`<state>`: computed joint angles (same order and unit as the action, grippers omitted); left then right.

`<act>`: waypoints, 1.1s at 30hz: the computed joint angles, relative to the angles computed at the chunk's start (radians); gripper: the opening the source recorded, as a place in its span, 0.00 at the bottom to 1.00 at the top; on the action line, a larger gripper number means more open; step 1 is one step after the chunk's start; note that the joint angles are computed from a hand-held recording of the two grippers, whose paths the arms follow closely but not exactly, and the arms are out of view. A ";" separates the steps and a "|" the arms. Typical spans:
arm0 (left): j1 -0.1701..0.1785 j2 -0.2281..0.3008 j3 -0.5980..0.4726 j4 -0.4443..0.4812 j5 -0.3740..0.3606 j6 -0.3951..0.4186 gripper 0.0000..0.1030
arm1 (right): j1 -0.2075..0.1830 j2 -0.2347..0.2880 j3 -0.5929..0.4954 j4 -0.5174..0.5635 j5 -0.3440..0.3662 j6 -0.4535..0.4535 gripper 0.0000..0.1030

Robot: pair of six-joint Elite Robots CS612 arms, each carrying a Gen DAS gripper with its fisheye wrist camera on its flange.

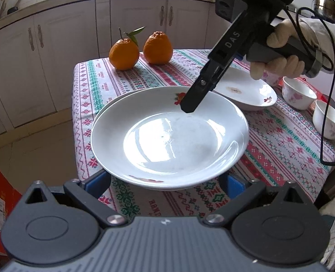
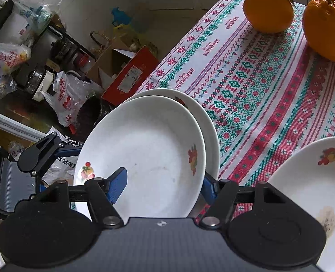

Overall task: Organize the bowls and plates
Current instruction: 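Lower the held plate onto the other white plate with the right gripper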

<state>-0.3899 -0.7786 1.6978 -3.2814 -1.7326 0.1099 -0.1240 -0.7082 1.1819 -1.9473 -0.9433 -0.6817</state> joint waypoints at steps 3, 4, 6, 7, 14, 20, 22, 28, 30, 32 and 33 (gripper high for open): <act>0.000 0.001 -0.001 -0.002 -0.001 -0.002 0.98 | -0.003 -0.009 0.014 -0.011 0.002 0.007 0.71; 0.000 0.002 -0.001 -0.002 -0.002 -0.003 0.98 | -0.004 -0.013 0.020 -0.017 0.002 0.011 0.71; 0.000 0.002 -0.001 -0.003 -0.002 -0.008 0.98 | -0.005 -0.020 0.031 -0.029 0.001 0.013 0.71; 0.000 0.003 -0.002 -0.001 -0.001 -0.007 0.98 | -0.005 -0.023 0.036 -0.034 0.001 0.015 0.71; -0.004 0.004 0.002 -0.012 0.017 -0.002 0.98 | -0.008 -0.043 0.070 -0.073 -0.003 0.034 0.71; -0.010 0.005 0.005 -0.023 0.034 0.002 0.98 | -0.010 -0.062 0.108 -0.131 -0.011 0.061 0.72; -0.011 0.006 0.005 -0.025 0.039 -0.001 0.98 | -0.008 -0.068 0.121 -0.154 -0.017 0.070 0.72; -0.014 0.006 0.009 -0.042 0.052 -0.002 0.98 | -0.008 -0.079 0.151 -0.207 -0.020 0.110 0.72; -0.015 0.006 0.012 -0.046 0.056 0.000 0.98 | -0.008 -0.082 0.159 -0.222 -0.019 0.121 0.72; -0.015 0.006 0.013 -0.050 0.055 0.000 0.98 | -0.009 -0.084 0.167 -0.230 -0.015 0.120 0.73; -0.015 0.006 0.013 -0.051 0.056 0.002 0.98 | -0.010 -0.086 0.171 -0.236 -0.015 0.119 0.73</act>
